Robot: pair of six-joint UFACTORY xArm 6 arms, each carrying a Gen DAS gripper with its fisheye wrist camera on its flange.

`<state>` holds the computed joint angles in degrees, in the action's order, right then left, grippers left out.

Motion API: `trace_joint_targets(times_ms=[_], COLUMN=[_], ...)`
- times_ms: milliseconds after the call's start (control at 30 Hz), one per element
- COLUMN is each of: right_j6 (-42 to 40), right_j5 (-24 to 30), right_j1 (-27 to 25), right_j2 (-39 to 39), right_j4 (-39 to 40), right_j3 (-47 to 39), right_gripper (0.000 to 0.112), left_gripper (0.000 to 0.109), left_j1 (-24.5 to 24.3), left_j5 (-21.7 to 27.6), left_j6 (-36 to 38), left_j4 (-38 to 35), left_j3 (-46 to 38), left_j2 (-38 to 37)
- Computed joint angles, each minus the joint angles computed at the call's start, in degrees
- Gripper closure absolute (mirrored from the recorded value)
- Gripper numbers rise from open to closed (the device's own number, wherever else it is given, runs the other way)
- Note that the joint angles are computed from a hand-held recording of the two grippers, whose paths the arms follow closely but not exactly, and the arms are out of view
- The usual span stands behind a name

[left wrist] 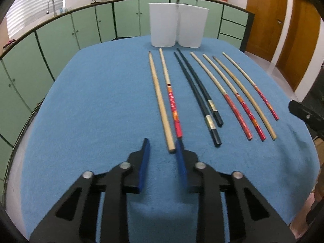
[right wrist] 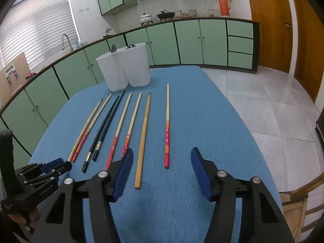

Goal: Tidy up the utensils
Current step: 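Grasp a plain wooden chopstick with the left tool while the right grasps a red-patterned chopstick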

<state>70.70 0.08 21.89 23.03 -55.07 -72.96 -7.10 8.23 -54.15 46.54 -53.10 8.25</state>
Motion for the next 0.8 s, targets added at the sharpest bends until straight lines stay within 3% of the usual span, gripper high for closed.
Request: trace_joint_targets(times_ms=[167,567,800], right_j6=[-3.16,-24.14,-21.03], right_j5=[-0.28,1.09,1.9], right_j1=[0.11,2.18,1.88], right_j2=[0.0,3.03,4.28], right_j4=[2.66,24.2,21.19], right_j3=[1.1,1.08,-0.63], right_gripper=[0.071,0.088,0.094], left_gripper=[0.101,0.101,0.1], left_j1=[0.03,0.54,0.64], left_j5=[-0.79,-0.78,-0.77], left_j6=[-1.26,-4.06,-4.73], left_j4=[1.64,4.55,5.13], left_j3=[-0.34,-1.43,-1.57], left_j2=[0.43,1.26,1.37])
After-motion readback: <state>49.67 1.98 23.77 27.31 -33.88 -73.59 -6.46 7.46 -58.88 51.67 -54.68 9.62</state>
